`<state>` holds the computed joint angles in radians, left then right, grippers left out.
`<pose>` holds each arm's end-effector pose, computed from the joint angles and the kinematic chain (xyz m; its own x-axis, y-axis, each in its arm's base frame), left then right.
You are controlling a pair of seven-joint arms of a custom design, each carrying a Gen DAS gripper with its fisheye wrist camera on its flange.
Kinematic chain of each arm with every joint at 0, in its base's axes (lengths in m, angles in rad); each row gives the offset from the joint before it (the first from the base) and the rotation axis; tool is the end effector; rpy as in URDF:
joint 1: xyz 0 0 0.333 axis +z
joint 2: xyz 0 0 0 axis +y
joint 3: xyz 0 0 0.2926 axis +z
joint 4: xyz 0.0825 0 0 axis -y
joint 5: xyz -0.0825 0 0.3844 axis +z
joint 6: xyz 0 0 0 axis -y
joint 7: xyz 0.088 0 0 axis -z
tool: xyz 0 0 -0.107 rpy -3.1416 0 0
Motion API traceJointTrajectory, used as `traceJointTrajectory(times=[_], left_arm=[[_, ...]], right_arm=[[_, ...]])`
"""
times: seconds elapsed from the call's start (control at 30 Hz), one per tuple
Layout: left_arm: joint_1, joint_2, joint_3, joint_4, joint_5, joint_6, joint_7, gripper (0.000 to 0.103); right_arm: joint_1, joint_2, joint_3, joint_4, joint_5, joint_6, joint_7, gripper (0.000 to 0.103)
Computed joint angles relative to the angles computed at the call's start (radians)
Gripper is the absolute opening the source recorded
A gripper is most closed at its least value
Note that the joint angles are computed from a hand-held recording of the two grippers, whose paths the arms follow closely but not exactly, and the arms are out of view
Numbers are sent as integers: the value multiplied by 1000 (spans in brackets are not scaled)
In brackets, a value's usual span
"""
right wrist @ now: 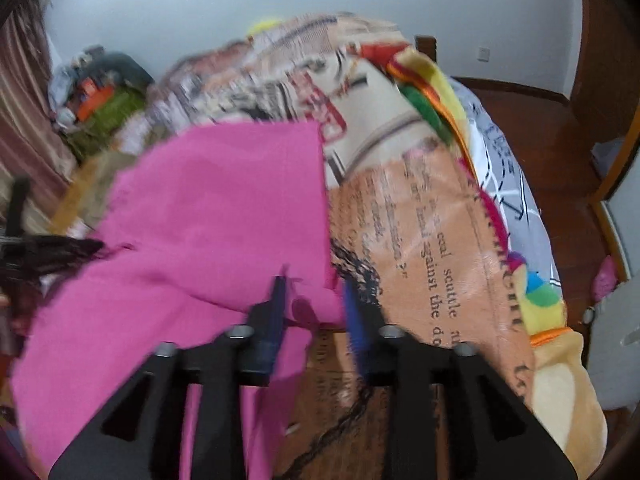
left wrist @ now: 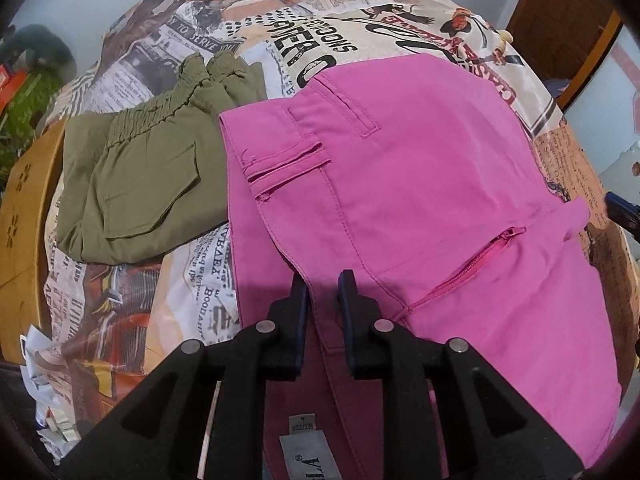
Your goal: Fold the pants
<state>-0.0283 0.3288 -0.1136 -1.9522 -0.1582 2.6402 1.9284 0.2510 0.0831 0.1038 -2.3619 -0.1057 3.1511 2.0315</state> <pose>0.6323 -0.0826 0.3268 -0.3586 -0.9331 0.0269 -0.8697 0.3235 -0.3728 0.5149 0.2004 0.3515 0.0773 -0.9691 -0.2344 -0.7915 0.0833 -0.6054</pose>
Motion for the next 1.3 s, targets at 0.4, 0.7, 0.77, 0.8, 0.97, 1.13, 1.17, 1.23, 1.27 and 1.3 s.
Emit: traceJointTrajectory(times=[0.4, 0.7, 0.77, 0.8, 0.97, 1.13, 1.17, 1.23, 1.27, 1.3], left_arm=[[-14, -37, 25, -68, 75, 85, -23, 33], [-20, -35, 33, -87, 102, 125, -44, 40], [-15, -38, 29, -87, 100, 118, -33, 40], [-11, -43, 26, -89, 97, 114, -25, 40], [-3, -100, 31, -127, 102, 129, -28, 40], [41, -140, 15, -125, 13, 166, 21, 64], [46, -139, 15, -117, 0, 177, 26, 66], [42, -129, 26, -93, 7, 200, 6, 72], [44, -120, 27, -76, 4, 203, 2, 73], [50, -109, 22, -54, -11, 199, 9, 76]], right_arm=[[-41, 204, 90, 158, 65, 3, -56, 10], [156, 245, -126, 236, -186, -128, 97, 7], [151, 246, -119, 258, -215, -178, 112, 7], [147, 244, -114, 268, -226, -205, 118, 7], [136, 210, -102, 292, -279, -327, 156, 14], [116, 126, -103, 244, -352, -297, 217, 51], [124, 117, -115, 243, -401, -282, 257, 59], [128, 99, -129, 250, -488, -263, 317, 61], [120, 100, -122, 261, -494, -262, 317, 62], [112, 107, -115, 278, -496, -257, 315, 64]])
